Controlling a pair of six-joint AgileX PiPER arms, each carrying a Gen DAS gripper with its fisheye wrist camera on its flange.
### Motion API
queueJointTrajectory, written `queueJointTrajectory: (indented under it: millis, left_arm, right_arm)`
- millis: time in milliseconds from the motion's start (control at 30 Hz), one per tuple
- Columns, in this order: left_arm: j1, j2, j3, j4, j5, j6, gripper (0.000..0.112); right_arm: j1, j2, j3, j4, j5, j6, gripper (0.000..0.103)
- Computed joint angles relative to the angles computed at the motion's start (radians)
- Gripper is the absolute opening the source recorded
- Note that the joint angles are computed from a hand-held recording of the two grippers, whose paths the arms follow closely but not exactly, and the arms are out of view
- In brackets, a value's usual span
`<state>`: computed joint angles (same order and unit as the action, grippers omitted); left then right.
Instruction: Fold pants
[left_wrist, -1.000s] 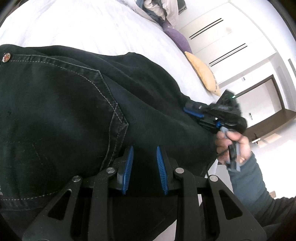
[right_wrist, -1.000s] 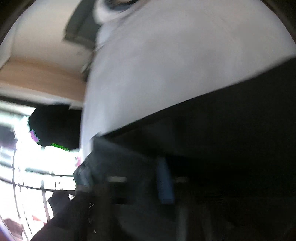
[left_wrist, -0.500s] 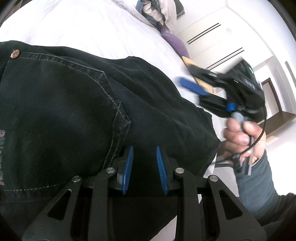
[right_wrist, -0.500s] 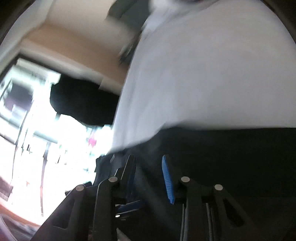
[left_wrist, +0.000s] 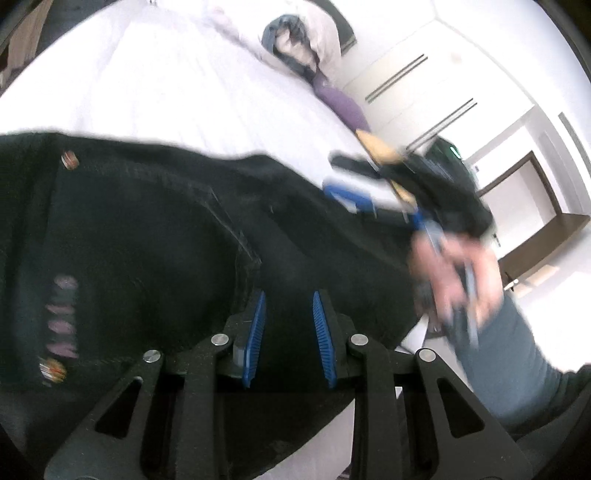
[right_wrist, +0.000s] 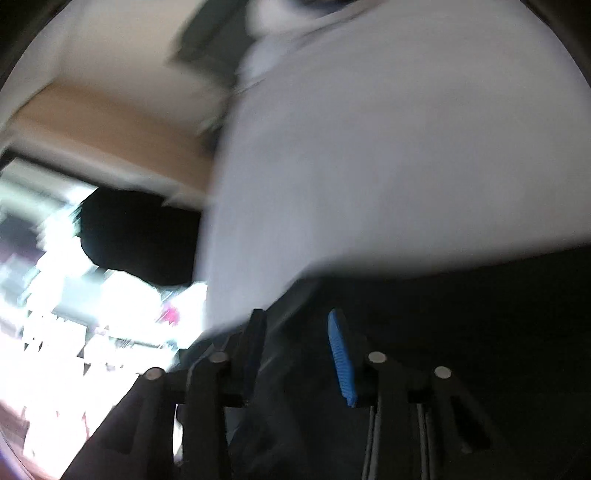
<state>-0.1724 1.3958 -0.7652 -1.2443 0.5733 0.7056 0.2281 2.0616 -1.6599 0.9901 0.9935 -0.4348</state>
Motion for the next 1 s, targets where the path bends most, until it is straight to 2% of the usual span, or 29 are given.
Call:
queueJointTrajectory:
  millis: [33, 67, 100, 133, 167, 200, 233, 267, 333, 367, 400, 433, 467, 533, 633, 667, 700, 733, 767, 800, 833, 867, 900, 967, 1000]
  left_arm:
    - [0.021, -0.005, 0.004, 0.042, -0.002, -0.033, 0.028]
    - [0.027, -0.005, 0.012, 0.08, -0.014, -0.073, 0.028]
    - [0.049, -0.006, 0.027, 0.087, -0.013, -0.073, 0.028]
    - [0.088, -0.013, 0.055, 0.062, 0.004, -0.033, 0.028]
    - [0.149, -0.027, 0.09, 0.008, 0.051, 0.047, 0.028]
    - [0.187, -0.046, 0.114, -0.009, 0.074, 0.088, 0.028]
    - [0.233, -0.061, 0.13, -0.022, 0.111, 0.128, 0.028]
    - [0.286, -0.073, 0.143, -0.031, 0.162, 0.175, 0.028]
    - [0.362, -0.114, 0.165, 0.027, 0.174, 0.184, 0.028]
    - [0.417, -0.125, 0.175, 0.062, 0.183, 0.184, 0.028]
    - [0.484, -0.123, 0.183, 0.07, 0.208, 0.203, 0.028]
    - [0.54, -0.115, 0.184, 0.074, 0.235, 0.215, 0.028]
    - [0.562, -0.129, 0.182, 0.089, 0.231, 0.186, 0.028]
    - [0.519, -0.194, 0.14, 0.159, 0.214, 0.073, 0.028]
    - [0.416, -0.189, 0.06, 0.142, 0.193, 0.042, 0.029]
    - [0.329, -0.169, 0.014, 0.178, 0.149, -0.015, 0.037]
    - [0.257, -0.14, -0.022, 0.22, 0.106, -0.067, 0.056]
    - [0.181, -0.104, -0.056, 0.283, 0.05, -0.138, 0.059]
    - [0.123, -0.057, -0.089, 0.345, 0.009, -0.199, 0.059]
    - [0.082, -0.009, -0.113, 0.378, -0.012, -0.241, 0.059]
    - [0.067, 0.034, -0.132, 0.416, -0.015, -0.288, 0.059]
    - [0.057, 0.078, -0.128, 0.415, -0.032, -0.3, 0.059]
    - [0.066, 0.096, -0.113, 0.377, -0.033, -0.273, 0.059]
    - [0.093, 0.09, -0.055, 0.224, -0.05, -0.12, 0.059]
    - [0.105, 0.101, -0.052, 0.18, -0.044, -0.074, 0.059]
  right_arm:
    - [0.019, -0.021, 0.06, 0.047, 0.021, -0.082, 0.056]
    - [0.063, -0.036, 0.129, 0.057, 0.029, -0.138, 0.056]
    - [0.08, -0.033, 0.158, 0.069, -0.004, -0.16, 0.056]
    - [0.087, -0.029, 0.193, 0.053, -0.036, -0.149, 0.049]
    - [0.053, -0.033, 0.268, 0.068, -0.046, -0.159, 0.02]
    - [0.029, -0.035, 0.303, 0.113, -0.063, -0.185, 0.007]
    - [-0.012, -0.025, 0.313, 0.126, -0.071, -0.17, 0.0]
    - [-0.043, -0.038, 0.334, 0.13, -0.1, -0.157, 0.0]
    - [-0.113, -0.11, 0.392, 0.097, -0.185, -0.139, 0.0]
    - [-0.142, -0.159, 0.415, 0.04, -0.228, -0.083, 0.004]
    - [-0.171, -0.204, 0.438, 0.008, -0.254, -0.046, 0.011]
    - [-0.191, -0.232, 0.455, 0.007, -0.269, -0.03, 0.028]
    - [-0.232, -0.268, 0.466, 0.045, -0.244, -0.054, 0.036]
    - [-0.273, -0.3, 0.524, 0.192, -0.16, -0.215, 0.038]
    - [-0.212, -0.32, 0.604, 0.342, -0.024, -0.414, 0.052]
    - [-0.17, -0.301, 0.618, 0.363, 0.005, -0.454, 0.052]
    - [-0.141, -0.282, 0.621, 0.359, 0.0, -0.457, 0.052]
    - [-0.124, -0.266, 0.61, 0.344, -0.028, -0.43, 0.052]
    - [-0.14, -0.238, 0.611, 0.326, -0.031, -0.418, 0.049]
    - [-0.197, -0.223, 0.635, 0.336, -0.015, -0.442, 0.039]
    - [-0.293, -0.248, 0.694, 0.312, 0.015, -0.463, 0.023]
    - [-0.364, -0.238, 0.713, 0.327, 0.037, -0.506, 0.012]
    - [-0.436, -0.233, 0.72, 0.324, 0.041, -0.52, 0.007]
    - [-0.607, -0.22, 0.717, 0.324, 0.069, -0.537, 0.0]
    - [-0.679, -0.205, 0.707, 0.328, 0.095, -0.557, 0.0]
